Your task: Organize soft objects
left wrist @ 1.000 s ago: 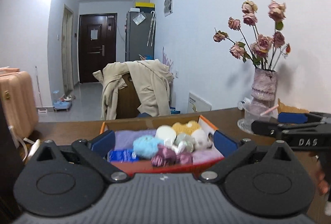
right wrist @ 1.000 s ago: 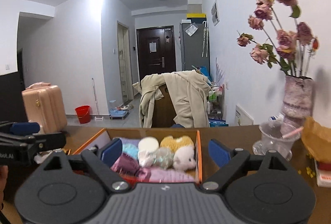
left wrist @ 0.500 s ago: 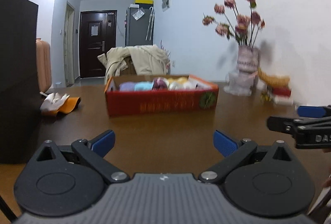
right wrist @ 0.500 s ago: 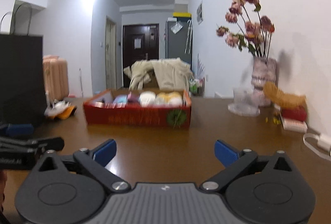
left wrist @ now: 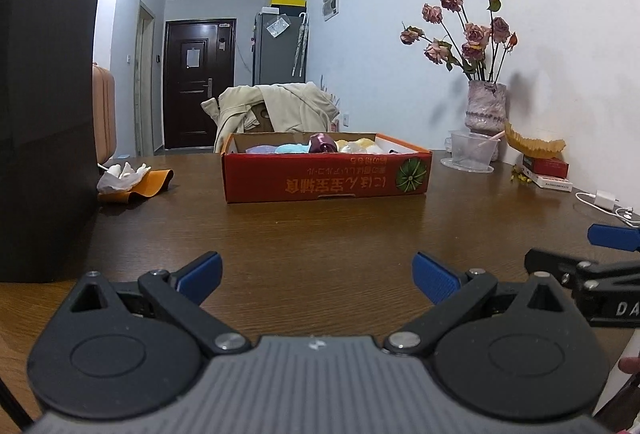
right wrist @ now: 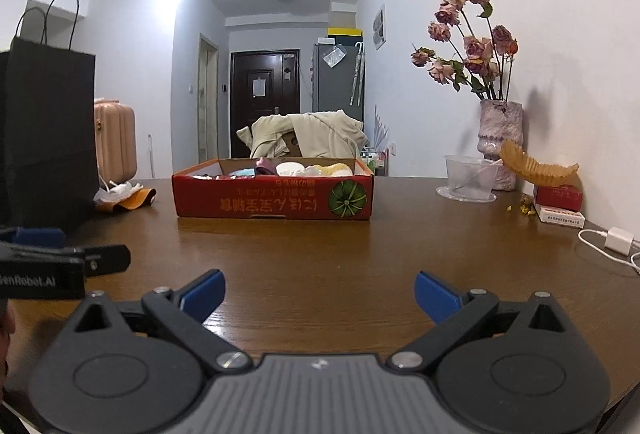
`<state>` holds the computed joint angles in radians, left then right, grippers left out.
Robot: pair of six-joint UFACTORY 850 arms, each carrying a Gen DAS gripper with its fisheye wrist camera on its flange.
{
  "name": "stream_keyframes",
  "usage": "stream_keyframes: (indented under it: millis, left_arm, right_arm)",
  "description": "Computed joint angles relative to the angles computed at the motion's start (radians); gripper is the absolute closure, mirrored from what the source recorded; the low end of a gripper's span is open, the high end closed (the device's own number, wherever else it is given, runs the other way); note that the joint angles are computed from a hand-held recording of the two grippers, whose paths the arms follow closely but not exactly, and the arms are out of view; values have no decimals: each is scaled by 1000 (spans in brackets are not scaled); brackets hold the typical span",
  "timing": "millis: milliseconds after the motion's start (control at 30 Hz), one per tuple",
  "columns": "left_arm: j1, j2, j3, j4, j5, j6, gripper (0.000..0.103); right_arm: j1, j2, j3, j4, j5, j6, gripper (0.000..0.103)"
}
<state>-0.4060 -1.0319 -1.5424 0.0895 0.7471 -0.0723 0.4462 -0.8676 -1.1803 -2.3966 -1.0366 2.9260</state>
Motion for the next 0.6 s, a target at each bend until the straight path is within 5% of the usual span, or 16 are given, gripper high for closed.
stream_keyframes:
  millis: [600]
  left_arm:
    - [-1,5,8,4,2,2,0]
  right_arm:
    - [-8,-3,-5,-8,17,26,1]
